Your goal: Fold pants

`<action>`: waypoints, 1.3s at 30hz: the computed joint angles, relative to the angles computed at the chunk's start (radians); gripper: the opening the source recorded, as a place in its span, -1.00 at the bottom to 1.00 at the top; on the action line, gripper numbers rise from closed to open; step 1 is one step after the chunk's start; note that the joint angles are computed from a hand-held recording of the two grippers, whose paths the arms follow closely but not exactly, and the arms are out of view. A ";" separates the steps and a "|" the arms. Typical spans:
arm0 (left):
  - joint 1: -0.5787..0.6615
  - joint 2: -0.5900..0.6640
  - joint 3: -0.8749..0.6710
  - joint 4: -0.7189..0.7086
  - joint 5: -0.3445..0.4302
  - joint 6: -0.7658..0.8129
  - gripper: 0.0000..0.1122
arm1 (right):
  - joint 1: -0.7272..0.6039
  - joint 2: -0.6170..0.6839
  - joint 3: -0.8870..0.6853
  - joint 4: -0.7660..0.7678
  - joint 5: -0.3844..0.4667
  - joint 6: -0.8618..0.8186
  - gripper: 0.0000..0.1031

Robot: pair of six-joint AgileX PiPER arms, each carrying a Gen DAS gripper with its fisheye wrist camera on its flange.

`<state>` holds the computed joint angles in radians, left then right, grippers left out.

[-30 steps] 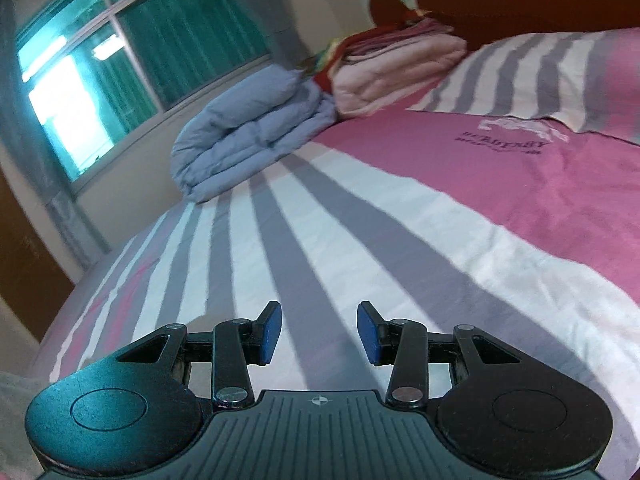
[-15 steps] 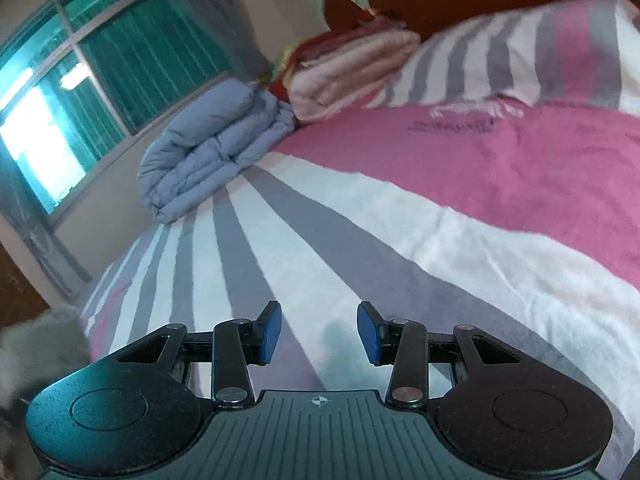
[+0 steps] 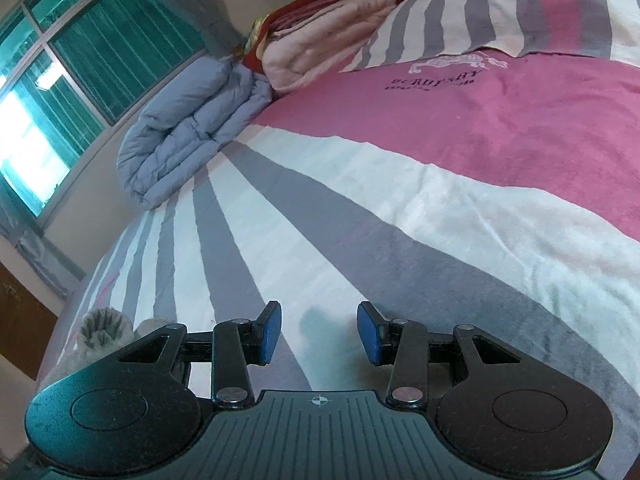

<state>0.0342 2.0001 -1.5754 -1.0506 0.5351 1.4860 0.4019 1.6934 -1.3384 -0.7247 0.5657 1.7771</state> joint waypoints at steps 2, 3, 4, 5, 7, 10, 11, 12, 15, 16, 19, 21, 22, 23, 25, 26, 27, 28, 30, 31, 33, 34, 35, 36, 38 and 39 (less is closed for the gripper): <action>-0.006 -0.029 0.045 -0.033 -0.027 0.051 0.54 | 0.003 -0.005 0.004 -0.003 0.007 0.007 -0.18; 0.000 -0.041 0.054 -0.038 -0.019 0.049 0.53 | 0.005 -0.002 -0.001 -0.003 0.012 0.008 -0.18; 0.016 -0.060 0.073 -0.080 -0.008 0.083 0.52 | 0.007 -0.003 -0.002 -0.003 0.017 0.006 -0.18; 0.036 -0.087 0.106 -0.160 -0.013 0.158 0.52 | 0.008 -0.001 -0.007 -0.004 0.023 0.003 -0.18; 0.099 -0.136 0.168 -0.312 0.006 0.310 0.53 | 0.013 -0.007 -0.003 -0.019 0.022 0.009 -0.18; 0.236 -0.182 0.218 -0.461 0.031 0.449 0.55 | 0.022 -0.052 0.069 -0.161 -0.101 0.126 -0.18; 0.287 -0.178 0.202 -0.466 0.026 0.431 0.57 | 0.018 -0.066 0.089 -0.199 -0.166 0.144 -0.18; 0.334 -0.163 0.174 -0.439 0.020 0.372 0.59 | 0.010 -0.077 0.103 -0.197 -0.256 0.121 -0.18; 0.438 -0.081 0.048 -0.254 -0.061 0.074 0.59 | 0.022 -0.051 0.067 -0.018 -0.438 -0.142 -0.18; 0.470 -0.050 0.007 -0.198 -0.059 -0.026 0.59 | 0.038 -0.029 0.035 0.055 -0.459 -0.242 -0.18; 0.540 -0.001 -0.051 -0.106 -0.025 -0.231 0.59 | 0.086 0.062 -0.095 0.344 -0.448 -0.542 -0.18; 0.561 0.012 -0.045 -0.102 -0.005 -0.256 0.59 | 0.099 0.123 -0.184 0.544 -0.406 -0.738 -0.18; 0.571 0.027 -0.064 -0.101 0.028 -0.269 0.59 | 0.099 0.154 -0.230 0.644 -0.376 -0.833 -0.18; 0.581 0.033 -0.067 -0.133 0.057 -0.243 0.59 | 0.099 0.193 -0.293 0.705 -0.322 -0.897 -0.18; 0.586 0.038 -0.068 -0.171 0.103 -0.195 0.59 | 0.100 0.253 -0.382 0.735 -0.260 -0.928 -0.18; 0.581 0.041 -0.070 -0.164 0.107 -0.175 0.59 | 0.102 0.287 -0.438 0.705 -0.217 -0.899 -0.18; 0.577 0.044 -0.075 -0.150 0.102 -0.166 0.60 | 0.103 0.305 -0.465 0.676 -0.198 -0.872 -0.19; 0.570 0.045 -0.075 -0.133 0.090 -0.164 0.60 | 0.099 0.324 -0.499 0.686 -0.178 -0.880 -0.20; 0.570 0.055 -0.091 -0.100 0.088 -0.197 0.60 | 0.109 0.357 -0.584 0.636 -0.094 -0.858 -0.72; 0.570 0.063 -0.103 -0.083 0.087 -0.228 0.60 | 0.118 0.361 -0.602 0.592 -0.078 -0.818 -0.72; 0.593 0.066 -0.104 -0.075 0.096 -0.265 0.60 | 0.137 0.322 -0.541 0.435 -0.121 -0.638 -0.72; 0.601 0.074 -0.115 -0.074 0.100 -0.285 0.60 | 0.139 0.273 -0.462 0.366 -0.161 -0.538 -0.73; 0.605 0.090 -0.139 -0.066 0.103 -0.317 0.60 | 0.138 0.230 -0.385 0.302 -0.199 -0.438 -0.73; 0.612 0.098 -0.150 -0.062 0.107 -0.340 0.60 | 0.142 0.207 -0.342 0.253 -0.205 -0.370 -0.73; 0.623 0.119 -0.184 -0.032 0.112 -0.421 0.60 | 0.141 0.216 -0.314 0.266 -0.198 -0.353 -0.69; 0.629 0.130 -0.204 -0.012 0.119 -0.468 0.60 | 0.130 0.223 -0.309 0.329 -0.213 -0.405 -0.67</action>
